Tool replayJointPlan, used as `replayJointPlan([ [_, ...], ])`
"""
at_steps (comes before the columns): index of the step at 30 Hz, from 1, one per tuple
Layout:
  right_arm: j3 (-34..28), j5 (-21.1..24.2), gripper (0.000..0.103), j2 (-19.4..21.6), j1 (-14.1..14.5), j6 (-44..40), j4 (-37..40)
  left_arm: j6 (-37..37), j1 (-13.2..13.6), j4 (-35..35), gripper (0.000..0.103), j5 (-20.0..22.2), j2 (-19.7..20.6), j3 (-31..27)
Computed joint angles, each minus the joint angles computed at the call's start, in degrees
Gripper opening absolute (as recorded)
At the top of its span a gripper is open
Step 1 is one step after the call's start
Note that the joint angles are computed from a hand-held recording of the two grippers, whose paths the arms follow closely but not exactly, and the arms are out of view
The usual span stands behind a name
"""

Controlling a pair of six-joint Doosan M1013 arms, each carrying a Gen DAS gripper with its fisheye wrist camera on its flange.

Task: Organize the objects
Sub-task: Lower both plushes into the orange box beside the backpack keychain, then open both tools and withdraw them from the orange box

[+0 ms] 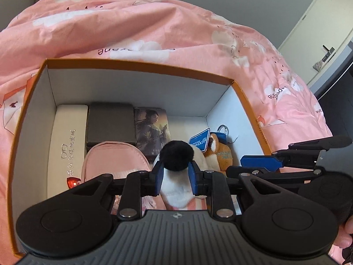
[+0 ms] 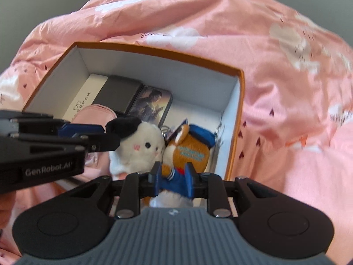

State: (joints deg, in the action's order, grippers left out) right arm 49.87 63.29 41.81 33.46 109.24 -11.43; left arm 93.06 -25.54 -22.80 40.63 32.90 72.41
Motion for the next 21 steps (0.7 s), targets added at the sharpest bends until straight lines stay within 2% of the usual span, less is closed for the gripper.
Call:
replayJointPlan([
  [2, -1.2, 1.5, 0.018, 1.0, 0.4, -1.4, -2.2, 0.1, 0.0, -0.2, 0.029, 0.1, 0.4, 0.0],
  [5, -1.8, 2.7, 0.015, 1.8, 0.5, -2.9, -2.4, -0.4, 0.2, -1.5, 0.029, -0.5, 0.7, 0.2],
  [9, -2.2, 4.3, 0.015, 2.3, 0.3, -3.1, -0.9, -1.1, 0.4, -1.6, 0.030, 1.6, 1.4, -0.9],
  [13, -2.1, 5.3, 0.014, 2.5, 0.2, -2.5, -0.1, -1.3, 0.0, 0.1, 0.030, 1.1, 1.2, -0.8],
  [17, -0.4, 3.6, 0.015, 1.2, 0.6, -1.5, -0.9, 0.1, -0.1, 0.0, 0.030, 0.2, 0.4, 0.0],
  [21, 3.0, -0.5, 0.015, -1.4, 1.5, 1.1, -4.1, 3.7, -0.5, -0.7, 0.030, -4.0, -1.8, 2.7],
])
